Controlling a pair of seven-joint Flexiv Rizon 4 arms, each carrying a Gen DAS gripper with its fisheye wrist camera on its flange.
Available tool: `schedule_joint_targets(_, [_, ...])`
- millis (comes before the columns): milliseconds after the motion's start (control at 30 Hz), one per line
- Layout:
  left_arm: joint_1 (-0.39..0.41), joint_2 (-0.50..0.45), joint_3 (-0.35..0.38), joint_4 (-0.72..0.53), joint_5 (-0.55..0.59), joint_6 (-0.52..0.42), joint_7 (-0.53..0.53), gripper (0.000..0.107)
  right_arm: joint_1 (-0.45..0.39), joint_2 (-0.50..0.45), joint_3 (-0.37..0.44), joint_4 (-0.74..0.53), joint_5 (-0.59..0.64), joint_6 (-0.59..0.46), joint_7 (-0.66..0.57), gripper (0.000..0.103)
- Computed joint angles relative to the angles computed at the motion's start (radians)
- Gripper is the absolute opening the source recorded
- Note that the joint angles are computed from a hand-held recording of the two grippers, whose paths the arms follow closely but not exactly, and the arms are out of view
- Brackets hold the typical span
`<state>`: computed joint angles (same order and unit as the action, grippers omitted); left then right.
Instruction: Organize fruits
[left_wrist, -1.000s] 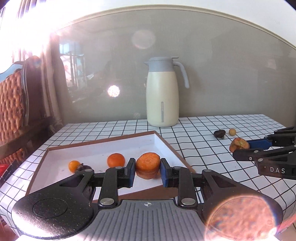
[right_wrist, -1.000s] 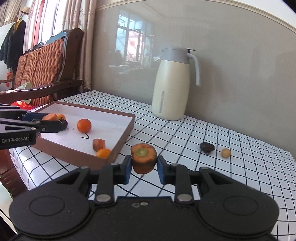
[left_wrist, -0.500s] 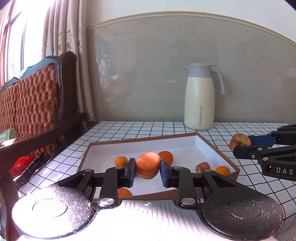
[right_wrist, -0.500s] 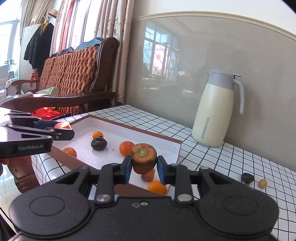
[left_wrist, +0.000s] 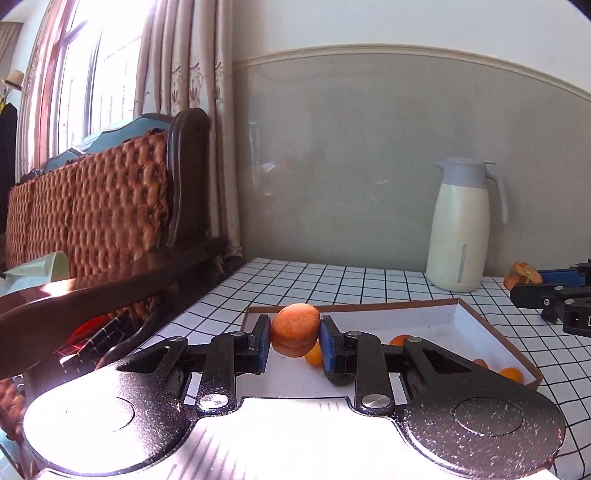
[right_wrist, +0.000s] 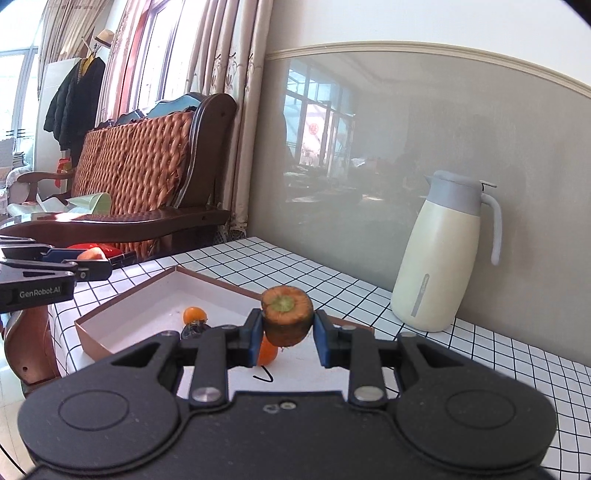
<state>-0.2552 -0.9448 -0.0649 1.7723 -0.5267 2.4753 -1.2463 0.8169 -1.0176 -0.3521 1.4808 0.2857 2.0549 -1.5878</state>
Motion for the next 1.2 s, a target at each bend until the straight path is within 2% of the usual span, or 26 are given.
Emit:
schedule_joint_targets(300, [0.018,-0.027,0.001,-0.076,-0.014,-0.055,0.004,0.028,0.004,-0.056,-0.068,-0.098,0.016,-0.067,0.073,0.02])
schedule_joint_targets(733, [0.027,-0.103,0.011,-0.263,-0.067,-0.174,0.038,0.028,-0.025,-0.142,-0.132,-0.23,-0.067,-0.139,0.223,0.02])
schedule_joint_targets(1200, [0.002,-0.176,0.059,-0.412,-0.123,-0.31,0.099,0.028,-0.107,-0.214,-0.125,-0.356,-0.227,-0.23,0.399,0.02])
